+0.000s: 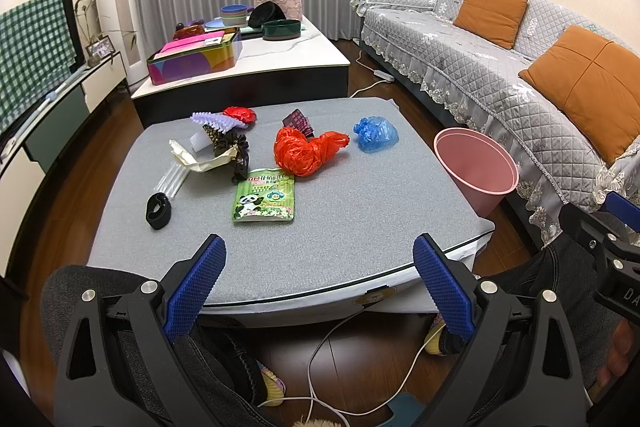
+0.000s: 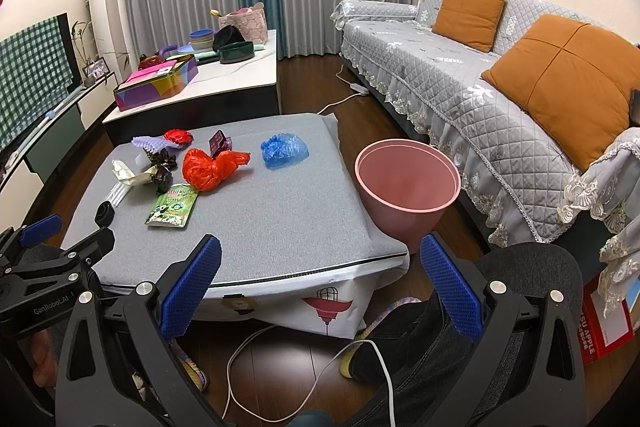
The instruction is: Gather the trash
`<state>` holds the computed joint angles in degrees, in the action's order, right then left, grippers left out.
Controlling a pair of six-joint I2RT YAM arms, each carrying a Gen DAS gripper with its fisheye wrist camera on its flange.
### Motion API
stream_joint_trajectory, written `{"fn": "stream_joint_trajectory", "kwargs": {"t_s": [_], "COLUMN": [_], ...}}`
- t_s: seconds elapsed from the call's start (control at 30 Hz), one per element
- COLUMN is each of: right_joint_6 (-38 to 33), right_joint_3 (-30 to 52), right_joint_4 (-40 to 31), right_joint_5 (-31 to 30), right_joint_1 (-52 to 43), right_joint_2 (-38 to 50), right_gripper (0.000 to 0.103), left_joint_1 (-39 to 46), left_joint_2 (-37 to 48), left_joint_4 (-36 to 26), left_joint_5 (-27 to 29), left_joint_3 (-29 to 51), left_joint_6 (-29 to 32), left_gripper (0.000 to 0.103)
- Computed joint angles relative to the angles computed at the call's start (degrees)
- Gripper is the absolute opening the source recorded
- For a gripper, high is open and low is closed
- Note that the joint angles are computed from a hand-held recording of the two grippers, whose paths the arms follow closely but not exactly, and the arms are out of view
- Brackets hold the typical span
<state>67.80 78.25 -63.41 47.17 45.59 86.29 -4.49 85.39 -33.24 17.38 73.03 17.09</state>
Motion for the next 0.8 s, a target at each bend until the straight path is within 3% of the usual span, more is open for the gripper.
{"fn": "stream_joint_trajectory", "kwargs": {"t_s": [0.8], "right_joint_6": [0.07], "right_joint_3": [0.61], "right_joint_4": [-0.52], "right_joint_5": [0.16], "right_joint_1": [0.1], "right_joint_2": [0.17], "right_gripper": [0.098], "left_joint_1": [0.01], "left_joint_2": [-0.01], "left_joint_4": [0.04], "left_joint_5": [0.0], "left_joint_3": [-0.02], "left_joint_6": [0.01], "left_gripper": [0.092]}}
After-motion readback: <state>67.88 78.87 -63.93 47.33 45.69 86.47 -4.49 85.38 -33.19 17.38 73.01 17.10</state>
